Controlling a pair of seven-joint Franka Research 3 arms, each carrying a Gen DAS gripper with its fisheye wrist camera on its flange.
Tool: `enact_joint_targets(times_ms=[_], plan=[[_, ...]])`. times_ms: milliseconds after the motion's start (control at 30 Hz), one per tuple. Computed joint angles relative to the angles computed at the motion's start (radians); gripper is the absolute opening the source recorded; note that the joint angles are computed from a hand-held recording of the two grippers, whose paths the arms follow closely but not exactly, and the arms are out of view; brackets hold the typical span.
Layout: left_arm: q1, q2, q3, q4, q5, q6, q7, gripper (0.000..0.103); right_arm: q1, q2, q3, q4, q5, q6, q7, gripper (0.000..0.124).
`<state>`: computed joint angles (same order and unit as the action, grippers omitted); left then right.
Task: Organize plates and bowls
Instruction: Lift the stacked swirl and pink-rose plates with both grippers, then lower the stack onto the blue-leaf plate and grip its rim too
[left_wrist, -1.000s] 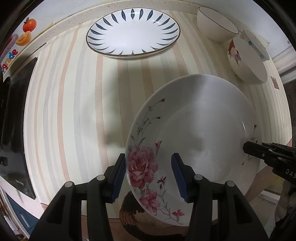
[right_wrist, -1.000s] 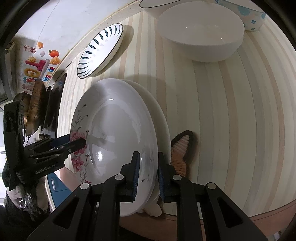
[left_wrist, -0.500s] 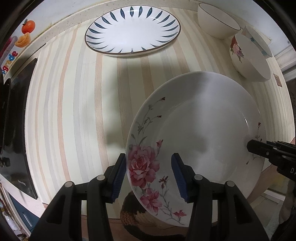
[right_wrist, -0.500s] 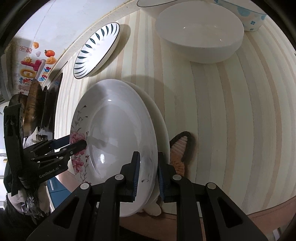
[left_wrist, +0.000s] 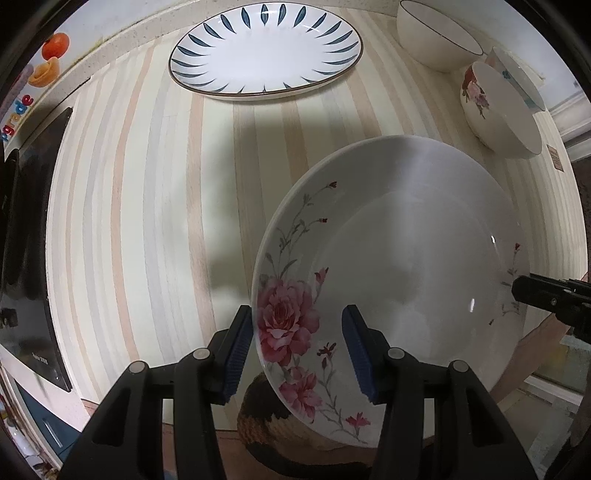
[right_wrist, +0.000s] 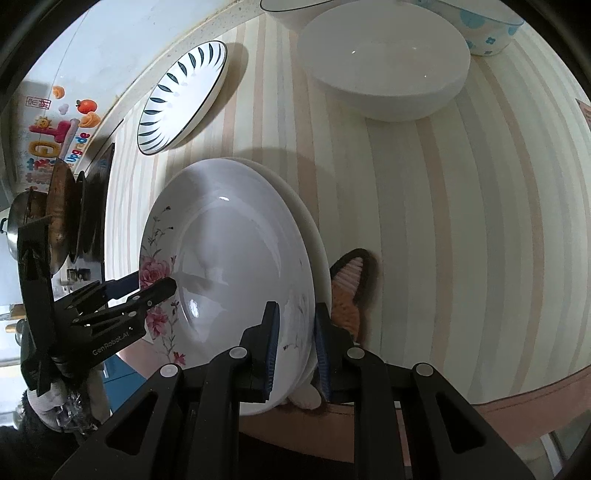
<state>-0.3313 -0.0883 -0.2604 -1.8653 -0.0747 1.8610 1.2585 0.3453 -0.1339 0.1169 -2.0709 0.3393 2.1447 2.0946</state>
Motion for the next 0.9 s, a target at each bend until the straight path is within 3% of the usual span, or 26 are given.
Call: enact_joint_targets(times_ms=[200, 367, 467, 600, 900], plan=[[0.022, -0.029, 0.026, 0.027, -0.044, -0.020, 0.029, 0.047, -0.013, -0.016, -0.010, 0.018, -0.017, -0.032, 0.010, 0.022], [0.063, 0.015, 0.050, 0.139, -0.040, 0.009, 0.029, 0.047, -0.024, 0.016, -0.012, 0.114, -0.030, 0.009, 0.005, 0.024], [0.094, 0.115, 0.058, 0.247, 0.023, 0.038, -0.001, 0.048, -0.022, 0.125, -0.012, 0.245, -0.043, 0.059, -0.009, 0.039], [0.128, 0.302, 0.066, 0.439, 0.069, 0.004, -0.036, 0.047, -0.011, 0.358, -0.026, 0.507, -0.100, 0.070, 0.009, 0.039], [0.188, 0.591, 0.043, 0.745, -0.001, -0.116, -0.011, 0.047, 0.015, 0.821, -0.083, 1.137, -0.192, -0.197, 0.033, 0.039]])
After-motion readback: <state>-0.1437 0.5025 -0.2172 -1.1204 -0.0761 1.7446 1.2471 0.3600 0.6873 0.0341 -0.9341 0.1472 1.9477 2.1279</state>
